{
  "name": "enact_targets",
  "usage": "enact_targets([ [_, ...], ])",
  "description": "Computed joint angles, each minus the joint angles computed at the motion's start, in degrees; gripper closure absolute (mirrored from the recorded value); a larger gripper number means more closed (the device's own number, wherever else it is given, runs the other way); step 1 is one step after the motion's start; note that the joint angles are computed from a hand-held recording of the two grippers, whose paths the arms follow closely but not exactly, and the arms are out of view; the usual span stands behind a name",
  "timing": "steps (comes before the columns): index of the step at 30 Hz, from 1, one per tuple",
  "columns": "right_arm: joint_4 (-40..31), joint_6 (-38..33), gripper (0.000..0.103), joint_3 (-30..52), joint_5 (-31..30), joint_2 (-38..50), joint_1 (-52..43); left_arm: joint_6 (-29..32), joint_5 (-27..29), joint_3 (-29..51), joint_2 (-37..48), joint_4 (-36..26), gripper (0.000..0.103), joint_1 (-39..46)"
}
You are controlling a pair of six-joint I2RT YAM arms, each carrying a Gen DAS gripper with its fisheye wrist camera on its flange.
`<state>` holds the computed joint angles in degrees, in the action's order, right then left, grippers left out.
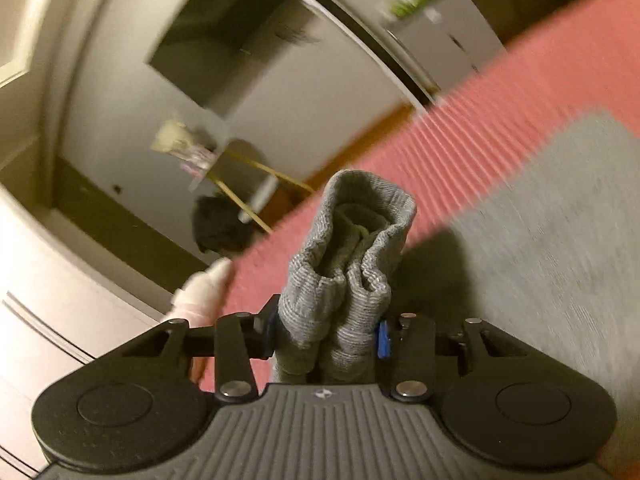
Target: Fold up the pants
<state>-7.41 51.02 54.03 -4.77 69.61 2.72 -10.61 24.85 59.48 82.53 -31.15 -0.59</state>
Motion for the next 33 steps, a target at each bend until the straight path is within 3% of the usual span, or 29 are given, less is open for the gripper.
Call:
enact_targets([
  [3,-1.1,-2.3,0.06,2.3,0.8,-2.6,0.1,5.1,0.1,1.8,1.1,-2.8,0.006,-2.8],
  [6,-1.3,-2.2,0.06,2.5,-0.6,-5.9,-1.6,5.5,-6.8,5.1,3.9,-6.1,0.007,-7.2],
  [10,-1.8,-3.1,0.06,-0.3,-1.9,-11.8,-4.6,0.1,-6.9,5.9,6.2,-5.3,0.019,-7.0],
  [12,-3.4,-3.5,0.06,-0.9,-4.2,-13.6,-7.8,-0.3,-5.1,3.9,4.8,-2.6,0.032,-6.2],
  [15,-5.6,-3.5,0.061,-3.7,-6.8,-16.3,-12.3,-0.2,-5.2,1.6,2.3,-0.3,0.039,-6.6],
  [18,-5.6,-3.5,0.061,-8.6,-9.9,-20.0,-17.9,0.2,-3.2,-0.1,0.1,1.4,0.033,-6.1],
  [21,-3.9,-3.0,0.061,-15.5,-13.0,-25.1,-23.6,1.5,-2.7,0.7,0.8,-0.5,0.024,-6.3],
  [23,-4.4,-3.9,0.058,-19.8,-11.7,-27.4,-24.8,2.1,-4.0,2.5,2.5,-3.2,0.023,-7.6],
  [25,-8.3,-5.1,0.048,-22.9,-9.3,-26.5,-25.6,1.9,-5.5,5.2,5.4,-6.2,0.022,-8.2],
  [27,-11.7,-4.1,0.044,-24.1,-15.6,-21.4,-30.7,1.8,-4.4,5.7,6.0,-6.7,0.022,-7.8],
  [29,-7.4,-1.2,0.039,-28.0,-19.9,-22.4,-33.8,2.0,-4.5,5.4,5.7,-6.5,0.021,-7.8],
  [32,-3.0,0.1,0.022,-28.8,-20.2,-21.2,-33.3,2.6,-6.3,4.7,4.7,-6.2,0.02,-9.3],
  [33,-2.0,-0.2,0.021,-28.8,-19.8,-20.1,-32.8,3.1,-7.4,4.8,4.7,-6.4,0.019,-10.1],
])
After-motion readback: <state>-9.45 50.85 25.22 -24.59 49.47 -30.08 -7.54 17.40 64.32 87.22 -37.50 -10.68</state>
